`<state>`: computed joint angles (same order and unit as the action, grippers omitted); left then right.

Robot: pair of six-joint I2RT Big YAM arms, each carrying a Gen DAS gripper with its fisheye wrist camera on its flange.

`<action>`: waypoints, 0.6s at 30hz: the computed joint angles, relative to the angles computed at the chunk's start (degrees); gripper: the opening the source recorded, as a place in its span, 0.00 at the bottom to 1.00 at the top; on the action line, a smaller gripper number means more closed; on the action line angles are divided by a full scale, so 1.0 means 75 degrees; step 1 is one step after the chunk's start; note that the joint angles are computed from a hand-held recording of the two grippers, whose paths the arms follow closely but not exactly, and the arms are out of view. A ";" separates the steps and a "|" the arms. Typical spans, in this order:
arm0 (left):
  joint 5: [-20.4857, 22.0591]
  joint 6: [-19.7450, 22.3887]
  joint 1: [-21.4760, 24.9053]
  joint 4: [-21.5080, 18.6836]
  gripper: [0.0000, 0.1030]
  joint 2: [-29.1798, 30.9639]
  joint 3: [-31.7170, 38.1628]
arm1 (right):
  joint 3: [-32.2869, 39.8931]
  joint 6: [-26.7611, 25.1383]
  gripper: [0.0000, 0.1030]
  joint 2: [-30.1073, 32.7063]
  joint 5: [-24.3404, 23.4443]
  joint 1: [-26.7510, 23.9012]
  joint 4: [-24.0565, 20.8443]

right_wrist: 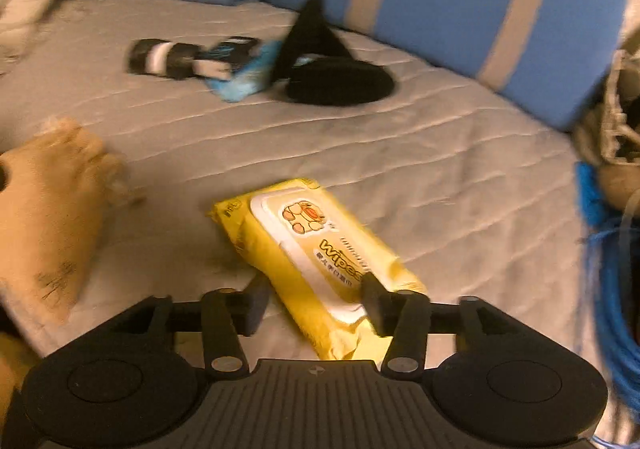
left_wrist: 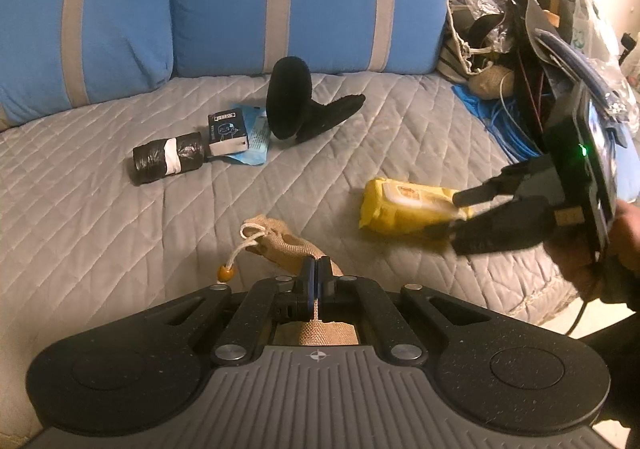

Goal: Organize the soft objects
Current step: 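Close the right tool on the yellow wipes pack while the left tool holds the pouch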

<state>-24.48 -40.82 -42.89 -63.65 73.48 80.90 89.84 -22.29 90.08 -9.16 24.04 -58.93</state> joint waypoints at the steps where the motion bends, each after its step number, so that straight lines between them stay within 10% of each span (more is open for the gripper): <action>1: -0.0001 0.0010 -0.0003 0.0015 0.01 0.0001 0.0003 | -0.0221 -0.0199 0.80 -0.0090 -0.0055 -0.0013 0.0300; 5: 0.0024 0.0005 -0.0005 0.0006 0.01 0.0049 0.0034 | -0.0738 -0.1158 0.96 -0.0244 -0.0059 -0.0038 0.1317; 18: 0.0231 0.0128 0.0050 0.0042 0.01 0.0091 0.0062 | 0.0651 -0.2392 1.00 0.1035 -0.1292 -0.0439 -0.0304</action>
<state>-22.75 -39.86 -42.51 -63.33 74.16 81.36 94.72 -40.23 97.84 -18.85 20.75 -61.21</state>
